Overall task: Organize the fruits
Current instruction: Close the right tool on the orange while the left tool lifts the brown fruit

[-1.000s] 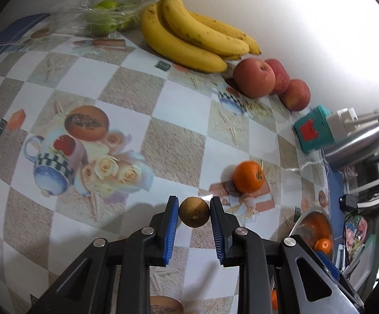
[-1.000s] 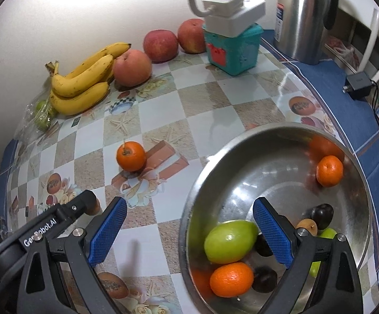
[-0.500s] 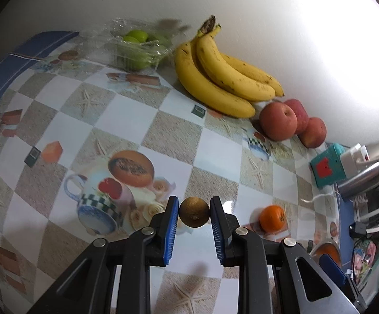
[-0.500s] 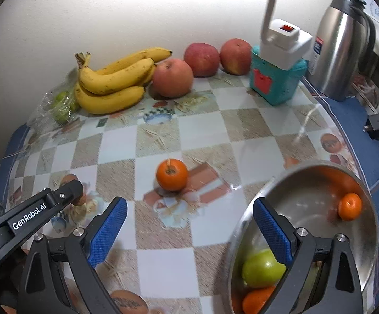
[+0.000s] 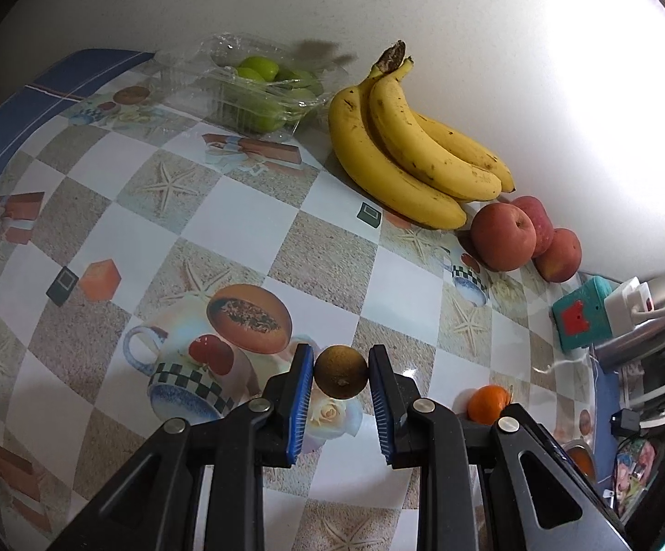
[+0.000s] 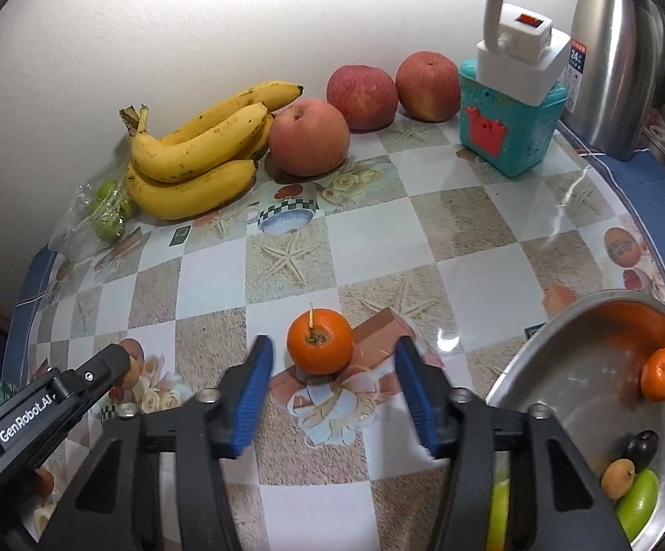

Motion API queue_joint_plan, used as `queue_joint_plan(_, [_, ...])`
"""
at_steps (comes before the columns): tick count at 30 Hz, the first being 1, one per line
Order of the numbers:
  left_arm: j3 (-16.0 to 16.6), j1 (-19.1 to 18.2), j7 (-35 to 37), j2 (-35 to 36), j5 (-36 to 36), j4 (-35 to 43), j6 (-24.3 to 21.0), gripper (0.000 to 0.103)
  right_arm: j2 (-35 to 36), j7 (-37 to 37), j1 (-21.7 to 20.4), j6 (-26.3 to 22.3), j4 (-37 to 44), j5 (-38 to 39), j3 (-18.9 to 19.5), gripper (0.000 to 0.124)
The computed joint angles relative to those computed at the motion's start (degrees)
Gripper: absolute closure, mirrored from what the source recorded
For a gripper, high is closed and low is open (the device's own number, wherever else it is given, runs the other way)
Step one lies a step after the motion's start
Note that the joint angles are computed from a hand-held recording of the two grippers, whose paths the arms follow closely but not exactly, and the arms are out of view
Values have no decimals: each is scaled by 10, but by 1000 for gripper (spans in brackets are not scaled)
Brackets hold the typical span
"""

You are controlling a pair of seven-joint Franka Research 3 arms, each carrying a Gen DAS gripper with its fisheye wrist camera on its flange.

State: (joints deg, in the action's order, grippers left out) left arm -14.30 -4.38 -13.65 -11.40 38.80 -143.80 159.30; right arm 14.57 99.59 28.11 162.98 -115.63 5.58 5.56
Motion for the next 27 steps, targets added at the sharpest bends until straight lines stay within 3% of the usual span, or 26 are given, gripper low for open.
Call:
queue_joint_plan(10, [3,4,-4,8,2,-4,14,76,27,17,21,6,21,-29,-12,79])
queue_joint_plan(13, [4,4,-5,10,3,-4,15,76,32,52,42,8,24,-70,-36,81])
queue_joint_plan(27, [11,3,2,25,3,2,24,76,39,56,31,3,30,-73,-23,86])
